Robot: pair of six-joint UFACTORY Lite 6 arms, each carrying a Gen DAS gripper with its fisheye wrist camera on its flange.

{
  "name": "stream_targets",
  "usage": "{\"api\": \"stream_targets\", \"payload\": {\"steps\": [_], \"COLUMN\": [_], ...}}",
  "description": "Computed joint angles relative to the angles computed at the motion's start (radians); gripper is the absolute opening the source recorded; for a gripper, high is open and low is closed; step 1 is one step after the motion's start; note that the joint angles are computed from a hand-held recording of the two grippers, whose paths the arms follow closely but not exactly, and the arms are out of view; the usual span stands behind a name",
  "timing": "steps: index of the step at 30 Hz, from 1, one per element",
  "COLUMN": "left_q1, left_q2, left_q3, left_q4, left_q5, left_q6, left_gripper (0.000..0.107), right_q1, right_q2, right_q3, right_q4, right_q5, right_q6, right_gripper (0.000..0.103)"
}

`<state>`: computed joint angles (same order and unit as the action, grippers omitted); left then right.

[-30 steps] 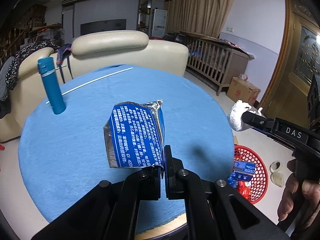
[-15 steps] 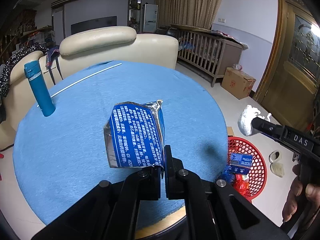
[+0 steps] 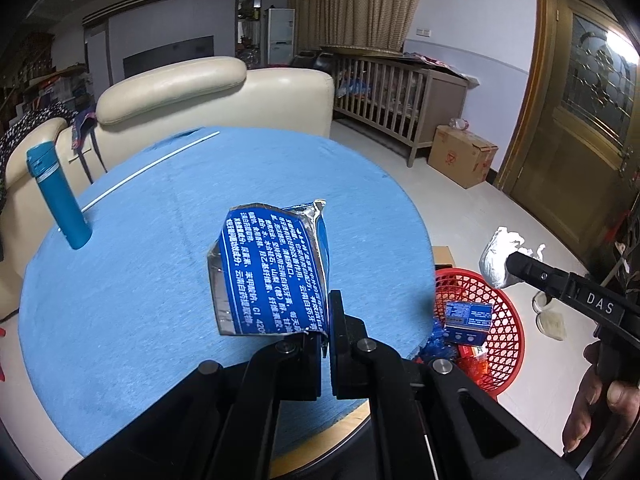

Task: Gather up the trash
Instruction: 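Carry the white tissue toward the red basket with the right gripper, then lower the tissue into the basket and open the right gripper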

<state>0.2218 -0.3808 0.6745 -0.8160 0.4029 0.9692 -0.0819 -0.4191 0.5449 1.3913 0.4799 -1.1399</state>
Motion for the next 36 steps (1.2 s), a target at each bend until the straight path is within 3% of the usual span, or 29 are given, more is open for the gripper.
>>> {"api": "stream_targets", "payload": {"steps": [18,36], "left_q1": [-0.227,-0.442], "left_q2": [0.073,0.202], "left_q3": [0.055,0.084], "left_q4": [0.223,0.459], "left_q5": [-0.1,-0.196], "left_q6": [-0.277,-0.556], "left_gripper": [0.003,0.003], "right_q1": [-0.298,-0.593], "right_q2": [0.008,0.158], "right_q3": [-0.058,-0.071], "right_q4": [-0.005,-0.001], "right_q5": [0.162,0.249], "right_q6": [-0.124,-0.307], "right_gripper": [0.026,0.026]}}
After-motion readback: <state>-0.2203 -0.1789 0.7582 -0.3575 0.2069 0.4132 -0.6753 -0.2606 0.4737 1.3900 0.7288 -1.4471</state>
